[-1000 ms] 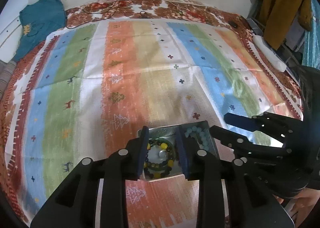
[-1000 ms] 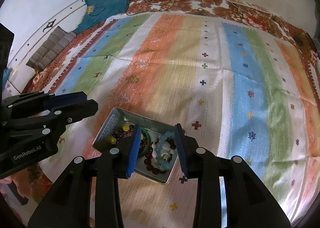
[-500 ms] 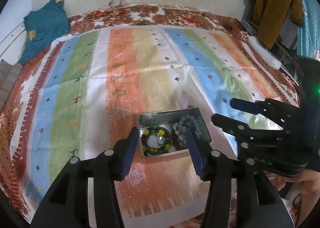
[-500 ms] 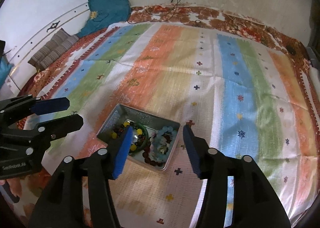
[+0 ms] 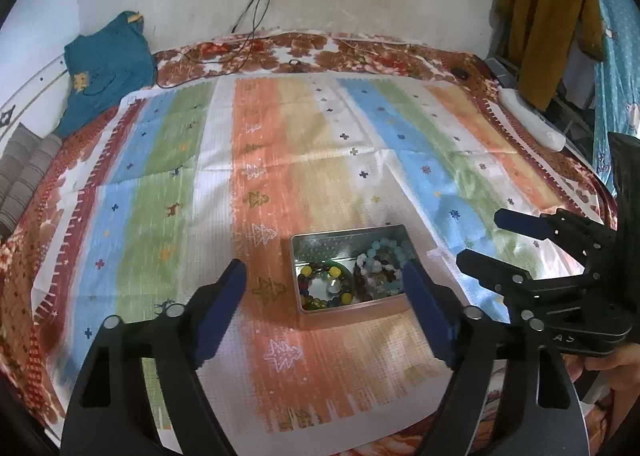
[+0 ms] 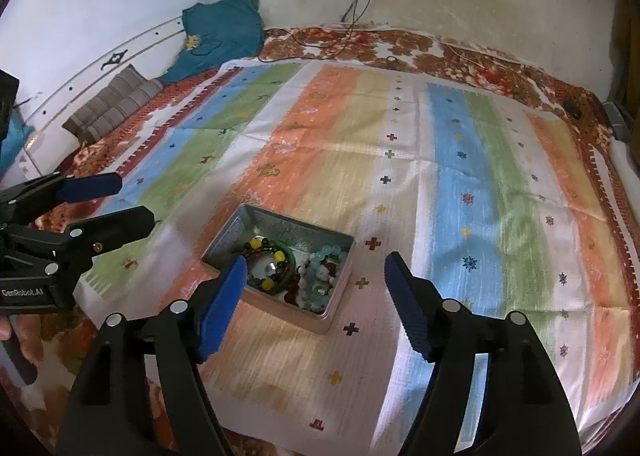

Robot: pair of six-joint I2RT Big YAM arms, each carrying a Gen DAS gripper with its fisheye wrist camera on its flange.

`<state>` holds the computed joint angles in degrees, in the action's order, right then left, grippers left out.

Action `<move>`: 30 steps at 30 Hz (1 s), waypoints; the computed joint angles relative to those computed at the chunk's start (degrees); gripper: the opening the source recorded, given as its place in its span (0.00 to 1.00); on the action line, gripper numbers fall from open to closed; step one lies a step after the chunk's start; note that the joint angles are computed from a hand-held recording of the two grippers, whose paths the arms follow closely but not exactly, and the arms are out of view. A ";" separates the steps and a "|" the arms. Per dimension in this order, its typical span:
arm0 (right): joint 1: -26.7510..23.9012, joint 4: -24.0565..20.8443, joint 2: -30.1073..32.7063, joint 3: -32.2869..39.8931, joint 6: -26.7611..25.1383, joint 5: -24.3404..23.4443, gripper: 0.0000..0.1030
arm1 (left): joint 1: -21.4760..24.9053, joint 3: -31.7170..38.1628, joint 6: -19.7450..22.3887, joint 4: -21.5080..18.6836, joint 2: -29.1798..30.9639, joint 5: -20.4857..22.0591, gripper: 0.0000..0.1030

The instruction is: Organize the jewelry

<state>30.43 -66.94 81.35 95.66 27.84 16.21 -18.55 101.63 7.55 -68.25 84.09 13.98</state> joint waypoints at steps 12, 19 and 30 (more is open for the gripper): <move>2.27 1.18 -3.22 -3.42 -1.05 1.28 0.86 | -0.10 -5.55 1.26 3.87 -3.89 -1.83 0.94; 3.25 2.61 -4.80 -4.83 -0.53 2.21 0.88 | -0.24 -8.26 2.59 5.15 -5.92 -2.85 0.94; 4.65 3.71 -6.31 -6.45 0.60 3.79 0.88 | -0.75 -11.09 2.63 7.84 -8.44 -3.42 0.94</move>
<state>35.08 -63.23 75.04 89.21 28.44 20.00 -19.30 90.53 10.18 -60.41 75.65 10.56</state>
